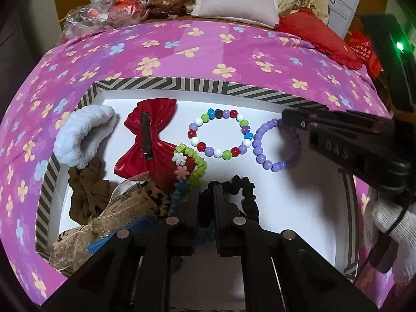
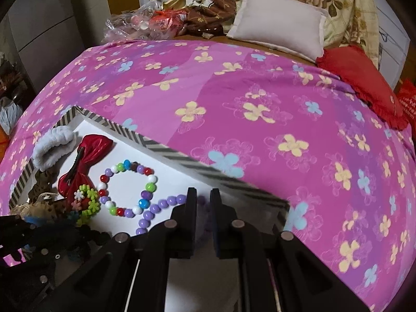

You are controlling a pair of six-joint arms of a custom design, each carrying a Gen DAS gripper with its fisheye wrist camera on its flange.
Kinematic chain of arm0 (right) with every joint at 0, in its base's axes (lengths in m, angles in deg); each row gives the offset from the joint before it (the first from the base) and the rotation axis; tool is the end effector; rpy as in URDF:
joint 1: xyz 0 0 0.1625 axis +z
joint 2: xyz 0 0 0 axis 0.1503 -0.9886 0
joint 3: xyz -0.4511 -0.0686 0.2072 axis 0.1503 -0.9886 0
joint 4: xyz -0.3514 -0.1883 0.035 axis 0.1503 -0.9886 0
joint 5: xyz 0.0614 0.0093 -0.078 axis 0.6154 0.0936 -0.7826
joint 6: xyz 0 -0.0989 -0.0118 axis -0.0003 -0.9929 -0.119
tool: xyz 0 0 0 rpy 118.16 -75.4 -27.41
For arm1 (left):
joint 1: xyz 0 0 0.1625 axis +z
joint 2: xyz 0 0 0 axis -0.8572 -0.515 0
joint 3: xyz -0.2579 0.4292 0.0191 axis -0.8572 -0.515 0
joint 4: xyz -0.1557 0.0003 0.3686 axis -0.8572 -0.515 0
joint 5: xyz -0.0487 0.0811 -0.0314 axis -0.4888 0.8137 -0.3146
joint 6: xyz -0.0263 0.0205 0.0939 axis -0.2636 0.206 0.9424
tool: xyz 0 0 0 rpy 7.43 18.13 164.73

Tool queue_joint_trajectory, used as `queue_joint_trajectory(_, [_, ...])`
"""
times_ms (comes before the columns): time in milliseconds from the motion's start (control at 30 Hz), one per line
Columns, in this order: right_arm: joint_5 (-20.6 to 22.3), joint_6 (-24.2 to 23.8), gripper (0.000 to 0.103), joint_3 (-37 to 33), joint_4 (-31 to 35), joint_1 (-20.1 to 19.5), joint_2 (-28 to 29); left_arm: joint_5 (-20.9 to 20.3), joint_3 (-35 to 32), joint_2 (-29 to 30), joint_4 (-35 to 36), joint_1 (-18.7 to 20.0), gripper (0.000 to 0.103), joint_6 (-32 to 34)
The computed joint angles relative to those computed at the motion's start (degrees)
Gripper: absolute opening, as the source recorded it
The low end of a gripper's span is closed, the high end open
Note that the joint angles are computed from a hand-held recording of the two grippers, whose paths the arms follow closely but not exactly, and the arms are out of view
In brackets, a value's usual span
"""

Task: Organize jewelry
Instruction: 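Open both tools to drop the scrunchie and purple bracelet into the box, then move both open tools back to the blue and amber bead bracelets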

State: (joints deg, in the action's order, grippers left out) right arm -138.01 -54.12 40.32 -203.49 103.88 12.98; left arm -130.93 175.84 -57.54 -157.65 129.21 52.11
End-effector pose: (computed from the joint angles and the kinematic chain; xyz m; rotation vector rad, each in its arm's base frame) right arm 0.3995 -0.7716 -0.0555 0.6460 -2.3927 0.5267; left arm -0.0346 -0.6875 0.3164 0.3179 2.3888 -0.5724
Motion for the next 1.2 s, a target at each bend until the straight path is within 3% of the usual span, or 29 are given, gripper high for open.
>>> queue_joint_trajectory(67, [0.5,0.6,0.038,1.9,-1.2,0.1,-1.0,-0.3,0.1,-0.1,-0.5,0.1,0.022,0.1])
queue_joint_trajectory(133, [1.4,0.9,0.04,4.6,-3.2,0.3,-2.3,-0.7,0.2,-0.3,-0.8,0.1,0.042,0.3])
queue_joint_trajectory(200, [2.3,0.9,0.042,7.5,-5.4,0.6,-3.8,-1.7,0.5,-0.8,-1.3,0.2,0.044,0.4])
queue_joint_trajectory(333, [3.3,1.3,0.058,12.8,-9.6,1.3,-6.4,-2.8,1.1,-1.9,-1.1,0.2,0.05,-0.3])
queue_joint_trajectory(433, [4.0,1.2,0.065,16.8,-13.6,2.0,-8.0,-1.9,2.3,-2.7,-2.8,-0.3,0.051,0.3])
queue_joint_trajectory(767, [2.8,1.4,0.072,25.1,-18.9,4.2,-10.7,-0.1,8.5,-6.7,-7.4,-2.9,0.051,2.5])
queue_joint_trajectory(1200, [-0.1,6.0,0.072,33.1,-22.1,7.1,-13.2,1.8,16.1,-11.3,-12.0,-6.1,0.051,3.1])
